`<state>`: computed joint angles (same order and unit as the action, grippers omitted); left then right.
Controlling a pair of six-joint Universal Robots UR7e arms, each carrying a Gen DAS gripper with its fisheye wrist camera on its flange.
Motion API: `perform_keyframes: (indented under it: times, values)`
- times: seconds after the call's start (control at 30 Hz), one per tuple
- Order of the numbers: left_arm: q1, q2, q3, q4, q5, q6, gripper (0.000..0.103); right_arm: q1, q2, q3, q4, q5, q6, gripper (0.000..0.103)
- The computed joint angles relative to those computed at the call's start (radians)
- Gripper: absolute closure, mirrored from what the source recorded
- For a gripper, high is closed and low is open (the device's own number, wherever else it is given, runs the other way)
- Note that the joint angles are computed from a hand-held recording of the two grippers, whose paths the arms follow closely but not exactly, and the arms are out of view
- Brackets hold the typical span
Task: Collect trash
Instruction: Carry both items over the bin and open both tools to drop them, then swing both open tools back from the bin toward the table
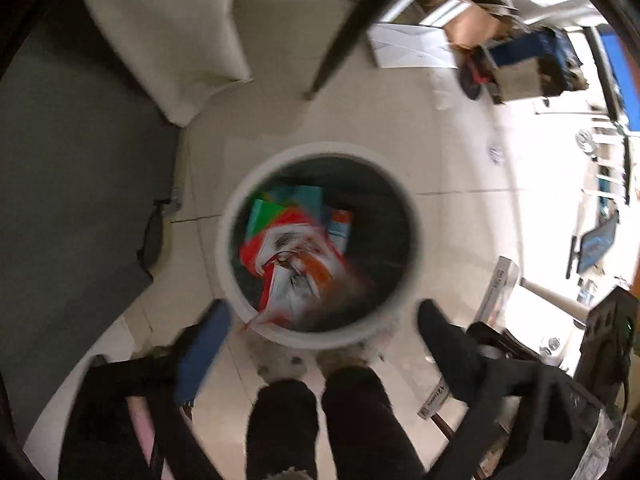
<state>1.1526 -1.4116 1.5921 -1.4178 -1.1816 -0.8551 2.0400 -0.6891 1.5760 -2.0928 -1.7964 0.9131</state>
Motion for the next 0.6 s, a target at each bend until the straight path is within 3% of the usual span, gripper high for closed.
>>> perform_keyframes:
  times: [0.03, 0.13, 0.2, 0.3, 0.6]
  values:
    - [0.002, -0.001, 0.002, 0.014, 0.020, -0.006, 0.004, -0.014, 0.016, 0.011, -0.024, 0.022, -0.018, 0.020]
    - [-0.003, -0.020, 0.029, 0.038, 0.090, -0.037, 0.004, -0.043, 0.036, 0.047, -0.088, 0.063, -0.054, 0.000]
    - [-0.020, -0.035, 0.041, 0.086, 0.151, -0.081, 0.004, -0.034, 0.044, 0.044, -0.079, 0.034, -0.078, 0.000]
    - [-0.047, -0.055, 0.046, 0.141, 0.197, -0.127, 0.004, -0.016, 0.059, -0.001, 0.001, -0.018, -0.108, 0.000]
    - [-0.144, -0.067, -0.007, 0.288, 0.182, -0.207, 0.004, 0.089, 0.108, -0.191, 0.337, -0.237, -0.149, 0.000]
